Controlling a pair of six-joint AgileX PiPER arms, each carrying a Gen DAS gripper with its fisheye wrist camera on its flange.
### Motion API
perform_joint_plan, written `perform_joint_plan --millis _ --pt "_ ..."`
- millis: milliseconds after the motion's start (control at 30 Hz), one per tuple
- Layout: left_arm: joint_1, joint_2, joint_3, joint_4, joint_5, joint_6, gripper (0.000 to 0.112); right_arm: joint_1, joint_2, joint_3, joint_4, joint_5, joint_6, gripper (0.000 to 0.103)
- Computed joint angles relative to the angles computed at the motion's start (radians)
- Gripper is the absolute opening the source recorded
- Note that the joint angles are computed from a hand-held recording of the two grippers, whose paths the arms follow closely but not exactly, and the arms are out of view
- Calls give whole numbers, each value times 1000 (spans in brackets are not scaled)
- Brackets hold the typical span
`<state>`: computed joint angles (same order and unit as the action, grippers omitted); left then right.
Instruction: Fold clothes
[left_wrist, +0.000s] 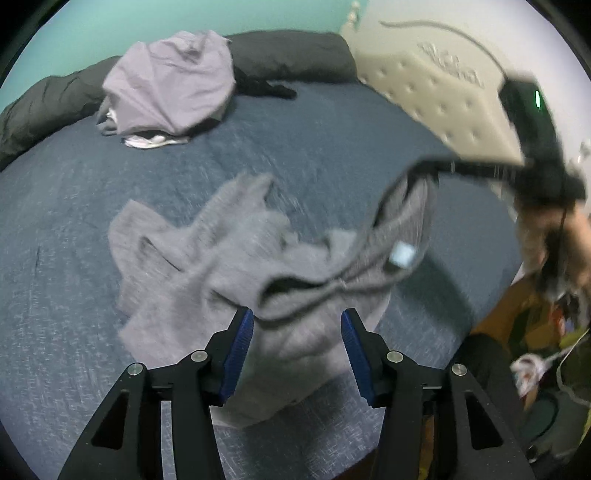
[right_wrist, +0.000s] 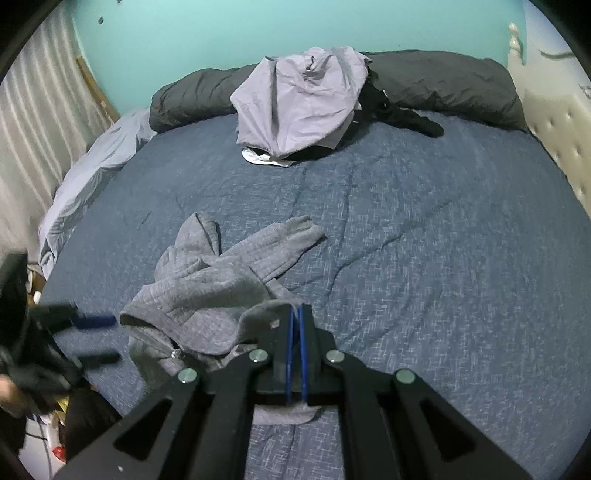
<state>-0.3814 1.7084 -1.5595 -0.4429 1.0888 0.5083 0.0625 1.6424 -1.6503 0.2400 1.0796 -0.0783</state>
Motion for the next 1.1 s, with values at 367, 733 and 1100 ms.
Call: perform_joint_plan --millis 367,733,1100 --pt "-193 50 81 280 -259 -195 63 -2 -37 36 14 1 -30 3" --pt "-160 123 51 175 -237 -49 0 -16 -38 64 43 -10 -48 3" --pt "-57 73 44 36 -181 5 0 -28 -37 73 58 -13 -60 3"
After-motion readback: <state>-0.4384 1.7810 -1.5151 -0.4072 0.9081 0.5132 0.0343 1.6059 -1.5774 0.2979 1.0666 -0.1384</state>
